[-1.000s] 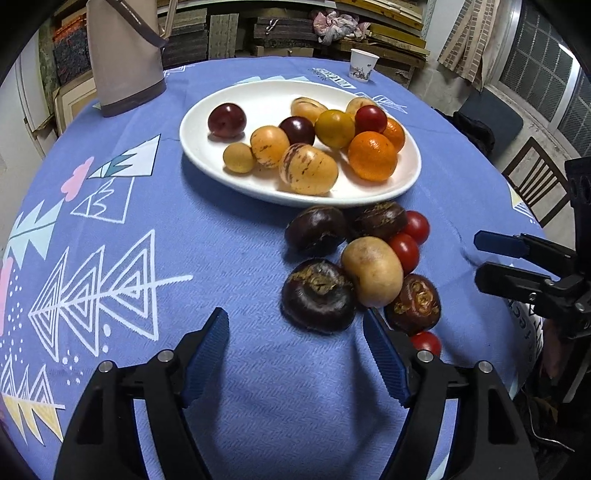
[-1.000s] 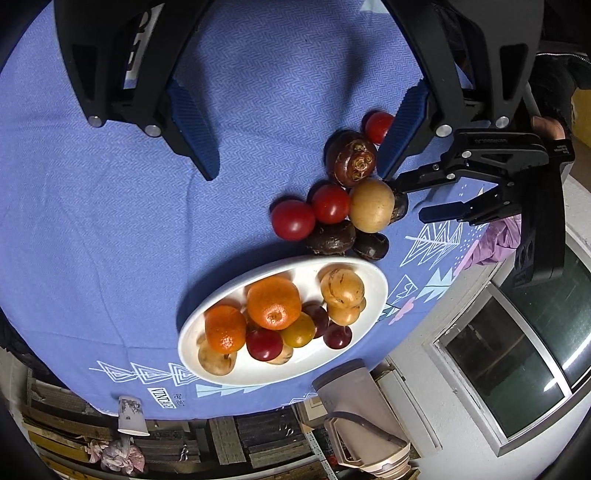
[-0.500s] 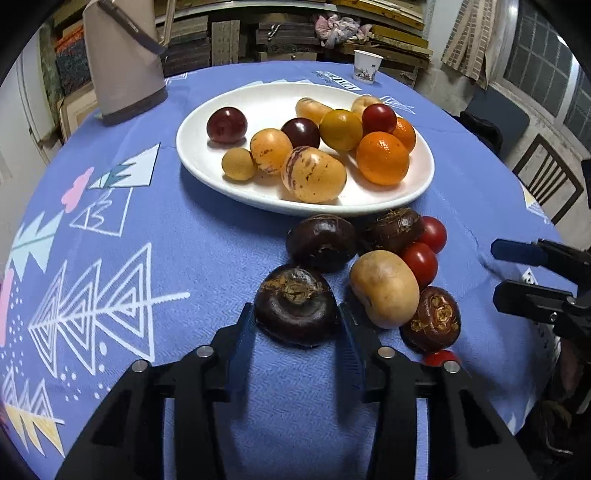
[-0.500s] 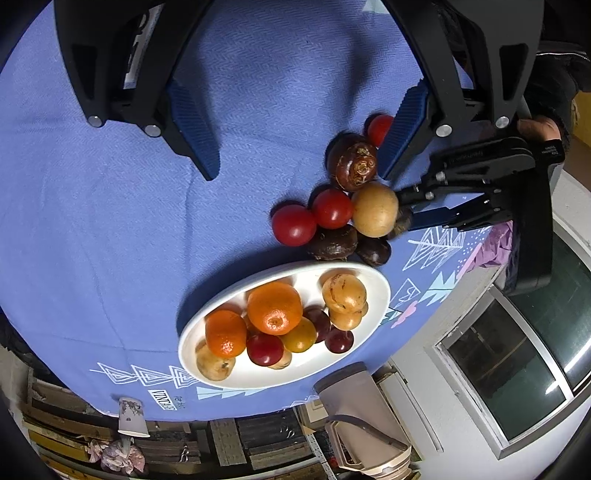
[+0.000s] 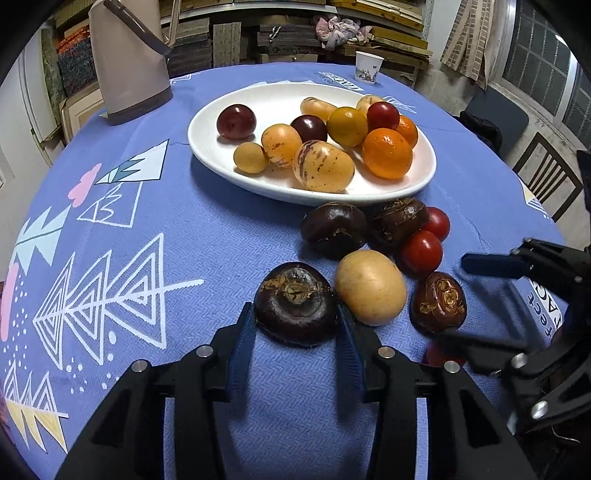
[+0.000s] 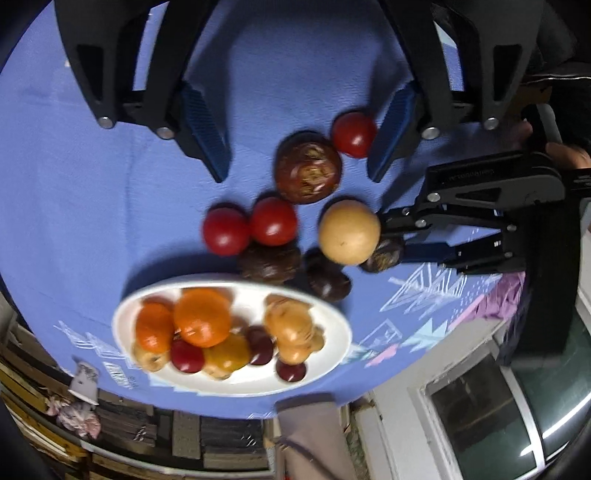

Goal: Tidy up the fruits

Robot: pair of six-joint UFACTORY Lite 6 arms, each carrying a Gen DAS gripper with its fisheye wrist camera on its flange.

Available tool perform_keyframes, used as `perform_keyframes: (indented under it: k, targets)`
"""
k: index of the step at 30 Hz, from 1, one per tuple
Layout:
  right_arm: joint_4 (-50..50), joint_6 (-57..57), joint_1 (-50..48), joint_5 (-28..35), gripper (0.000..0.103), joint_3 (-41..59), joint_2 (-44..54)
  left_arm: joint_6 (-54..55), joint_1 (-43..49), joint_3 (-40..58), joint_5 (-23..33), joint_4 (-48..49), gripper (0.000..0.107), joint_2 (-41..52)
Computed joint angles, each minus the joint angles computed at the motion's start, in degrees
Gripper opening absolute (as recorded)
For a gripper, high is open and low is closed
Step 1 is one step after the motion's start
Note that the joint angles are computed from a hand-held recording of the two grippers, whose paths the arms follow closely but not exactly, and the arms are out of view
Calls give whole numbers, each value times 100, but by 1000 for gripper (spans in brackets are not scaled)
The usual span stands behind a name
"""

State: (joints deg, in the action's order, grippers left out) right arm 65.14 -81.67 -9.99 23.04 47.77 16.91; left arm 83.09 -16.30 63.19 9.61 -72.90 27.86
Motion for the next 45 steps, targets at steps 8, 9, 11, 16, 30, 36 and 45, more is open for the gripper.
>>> perform_keyframes:
  k: [8,9,11,16,30,36,45]
  targets:
    - [-810,1140,450,-222,58,273,165,250,80,23,123,-191,45,24]
    - [-876,1284,425,-163,58,327,209,272,82,16,130,-212,45,20]
    - [-898,1413,314,-6,56,383,243,295,84,15,128,-233,45,23]
    - [-624,1311,-193,706,51,566,313,326,88,12,128,-265,45,24]
    - [-970,336,-604,1164,52,-422,-721,264,75,15,96,-209,45,26]
    - [-692,179,-150,880,52,-600,-703,217,97,45,162,-140,45,47]
    - [12,-202,305,213,25,-669,-508,234,123,81,216,-127,45,77]
